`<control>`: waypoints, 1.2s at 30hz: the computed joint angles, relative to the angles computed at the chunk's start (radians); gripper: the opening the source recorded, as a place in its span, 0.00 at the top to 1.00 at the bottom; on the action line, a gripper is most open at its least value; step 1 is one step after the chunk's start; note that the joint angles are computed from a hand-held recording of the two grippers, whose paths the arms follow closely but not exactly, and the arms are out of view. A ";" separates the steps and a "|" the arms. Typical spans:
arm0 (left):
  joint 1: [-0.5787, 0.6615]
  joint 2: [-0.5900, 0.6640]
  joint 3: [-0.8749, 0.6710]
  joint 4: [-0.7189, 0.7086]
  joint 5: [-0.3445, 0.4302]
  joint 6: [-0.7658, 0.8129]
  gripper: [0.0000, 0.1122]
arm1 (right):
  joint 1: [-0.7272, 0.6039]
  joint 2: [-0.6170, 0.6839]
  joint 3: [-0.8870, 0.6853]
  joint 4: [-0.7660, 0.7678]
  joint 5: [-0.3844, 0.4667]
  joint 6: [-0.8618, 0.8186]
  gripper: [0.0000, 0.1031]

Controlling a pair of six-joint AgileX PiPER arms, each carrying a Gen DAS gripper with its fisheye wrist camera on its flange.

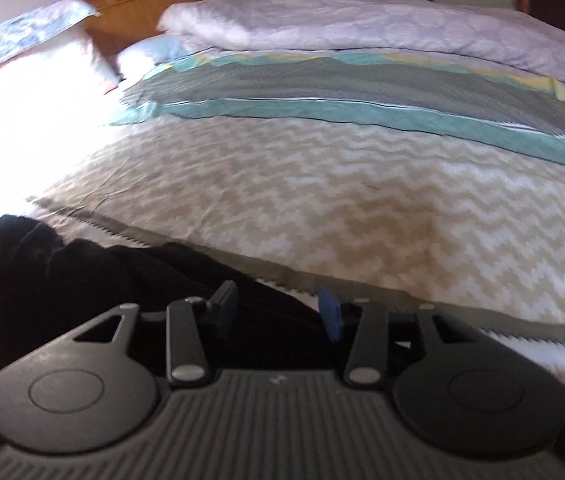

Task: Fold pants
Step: 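Smooth the pants flat with the left gripper while the right gripper regrasps the hem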

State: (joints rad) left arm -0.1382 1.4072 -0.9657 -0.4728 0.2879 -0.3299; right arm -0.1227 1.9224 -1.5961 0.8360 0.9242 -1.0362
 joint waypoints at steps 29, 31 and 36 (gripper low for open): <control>0.010 -0.114 0.059 0.308 0.041 -0.331 0.80 | -0.254 -0.137 0.186 0.297 -0.124 0.046 0.59; -0.026 -0.084 0.017 0.347 0.054 -0.372 0.80 | -0.383 -0.162 0.240 0.319 -0.185 0.024 0.58; -0.128 0.054 -0.133 0.367 0.116 -0.418 0.79 | -0.563 -0.049 0.112 0.146 -0.275 0.031 0.52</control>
